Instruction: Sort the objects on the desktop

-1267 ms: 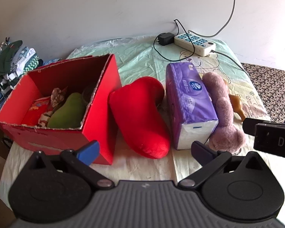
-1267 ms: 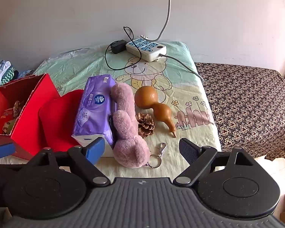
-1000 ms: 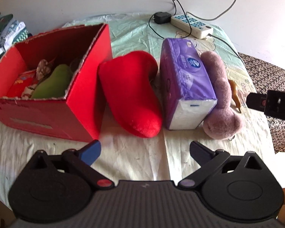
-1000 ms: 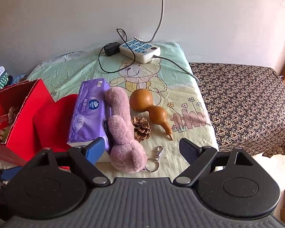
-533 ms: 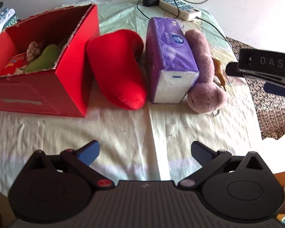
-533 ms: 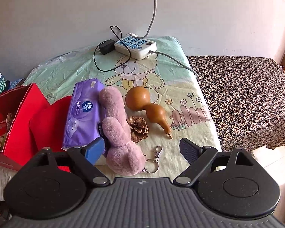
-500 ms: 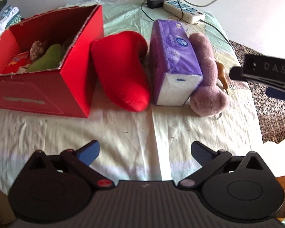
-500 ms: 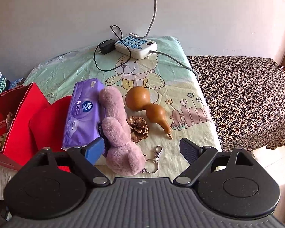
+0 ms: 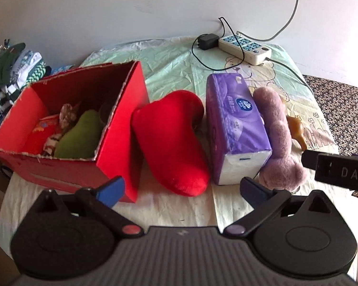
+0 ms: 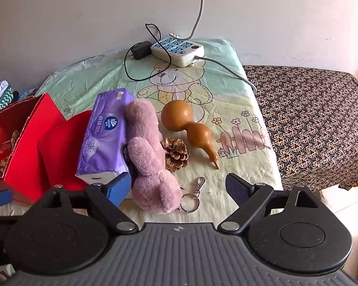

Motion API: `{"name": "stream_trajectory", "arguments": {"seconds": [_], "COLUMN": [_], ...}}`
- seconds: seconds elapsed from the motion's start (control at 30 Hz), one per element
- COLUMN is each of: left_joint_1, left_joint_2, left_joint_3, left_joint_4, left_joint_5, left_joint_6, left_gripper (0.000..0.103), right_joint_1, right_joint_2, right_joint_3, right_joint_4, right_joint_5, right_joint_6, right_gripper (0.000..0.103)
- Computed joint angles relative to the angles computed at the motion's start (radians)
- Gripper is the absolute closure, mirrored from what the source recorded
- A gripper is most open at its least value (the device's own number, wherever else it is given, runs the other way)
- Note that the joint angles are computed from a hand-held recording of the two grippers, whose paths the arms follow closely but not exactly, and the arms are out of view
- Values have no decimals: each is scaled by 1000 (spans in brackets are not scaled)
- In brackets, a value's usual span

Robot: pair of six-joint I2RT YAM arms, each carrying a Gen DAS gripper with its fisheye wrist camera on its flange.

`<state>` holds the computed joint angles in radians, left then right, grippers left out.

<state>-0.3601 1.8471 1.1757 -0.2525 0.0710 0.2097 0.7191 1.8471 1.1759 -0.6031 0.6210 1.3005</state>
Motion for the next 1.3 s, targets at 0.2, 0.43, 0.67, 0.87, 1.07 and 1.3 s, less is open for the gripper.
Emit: {"name": "stream_trajectory", "arguments": {"seconds": [0.2, 0.43, 0.67, 0.87, 1.07, 1.3], "left_joint_1": [-5, -5, -7, -7, 6, 21], "left_joint_2": [7, 25, 38, 29, 40, 19], "left_joint_3": [-22, -15, -5, -11, 4, -1], "left_joint_4": [-3, -11, -17, 12, 16, 40], "left_joint_5": [18, 38, 49, 51, 50, 88], "left_joint_6": [-10, -23, 2, 28, 39, 106], "left_gripper": [1, 1, 1, 1, 1, 1], "right_joint_1": [6, 24, 28, 26, 18, 13], "right_joint_2": [4, 13, 22, 40, 57, 73], "right_joint_3": [-21, 0, 31, 73, 93, 114], "right_joint_4": [10, -23, -54, -84, -82, -106], "right_joint_5": [-17, -3, 17, 36, 29, 38], "right_joint_6": [21, 61, 72, 67, 57, 77], "right_gripper": [15, 15, 15, 15, 15, 15]}}
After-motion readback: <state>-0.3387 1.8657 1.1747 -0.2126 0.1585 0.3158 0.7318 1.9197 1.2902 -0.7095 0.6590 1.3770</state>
